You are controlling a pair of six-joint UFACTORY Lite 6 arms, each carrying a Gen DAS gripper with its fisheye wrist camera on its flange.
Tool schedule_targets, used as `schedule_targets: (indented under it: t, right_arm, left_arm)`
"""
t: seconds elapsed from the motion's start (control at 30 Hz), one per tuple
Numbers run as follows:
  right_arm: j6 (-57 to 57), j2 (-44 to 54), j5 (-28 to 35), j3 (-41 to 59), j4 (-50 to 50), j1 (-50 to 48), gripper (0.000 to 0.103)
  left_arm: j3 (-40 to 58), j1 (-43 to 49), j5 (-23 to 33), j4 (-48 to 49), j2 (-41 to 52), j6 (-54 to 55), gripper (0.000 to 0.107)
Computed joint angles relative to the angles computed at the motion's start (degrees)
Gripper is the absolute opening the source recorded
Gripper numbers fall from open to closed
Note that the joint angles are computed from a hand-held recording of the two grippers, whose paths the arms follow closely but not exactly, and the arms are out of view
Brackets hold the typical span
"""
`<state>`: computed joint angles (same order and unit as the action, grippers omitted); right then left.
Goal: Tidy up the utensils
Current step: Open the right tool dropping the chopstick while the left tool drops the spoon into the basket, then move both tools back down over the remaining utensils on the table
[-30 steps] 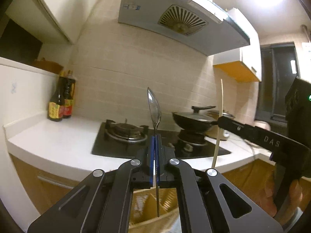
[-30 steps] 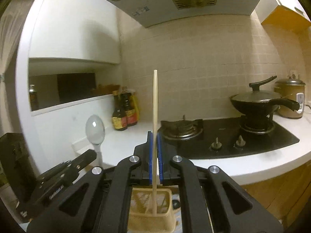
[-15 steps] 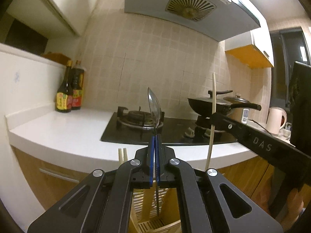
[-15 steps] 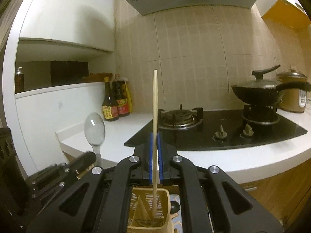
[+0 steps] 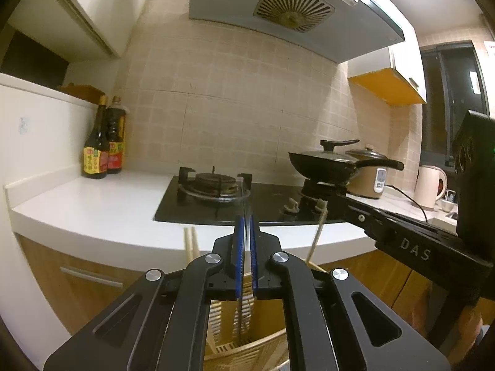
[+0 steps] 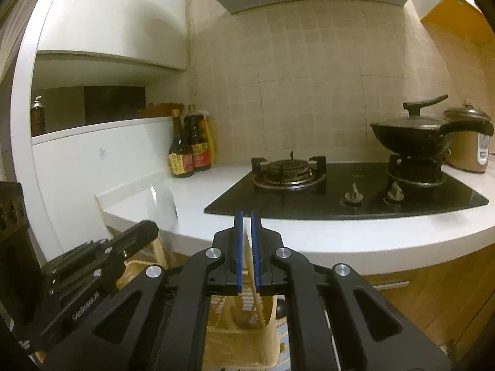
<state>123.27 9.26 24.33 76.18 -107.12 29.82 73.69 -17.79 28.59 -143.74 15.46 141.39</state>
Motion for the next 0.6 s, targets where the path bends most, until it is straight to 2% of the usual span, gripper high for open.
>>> schedule_targets:
  t: [0.07,0.1,0.13,0.2,0.33,0.47,0.6]
  right_arm:
    - [0.05,-2.10,-1.44,-1.92,0.80,0.04,0.012]
    - [0.01,-3.52,-1.66,-3.32,1.41,0.30,0.018]
    - [-0.01,-4.63,-1.69,-4.42,1.83,0.51,0.024]
    - [-0.61,-8.01,-1.00,-7.80,3.48,1.66,0.028]
    - [-4.73,-14.99,-0.33,-14.01,10.40,4.31,0.029]
    - [-16.66,-20.82,2.00,-17.34,25.35,8.33,0.029]
    - [-27.75,-23.73,6.96,-17.64,39.37,13.25,0.029]
  left_arm:
    - [-0.91,0.84,0.30,2.63,-1.30,-2.62,0.014]
    - [-1.73,1.65,0.71,4.95,-2.48,-5.14,0.025]
    - [-2.67,2.27,0.95,6.44,-3.77,-6.83,0.030]
    - [-5.20,3.70,1.53,10.93,-7.30,-10.95,0.030]
    - [-11.53,6.90,2.90,21.75,-16.18,-20.25,0.037]
    - [-15.33,10.96,4.78,37.97,-23.65,-35.96,0.037]
    - [-16.80,14.33,7.73,51.80,-27.48,-49.35,0.037]
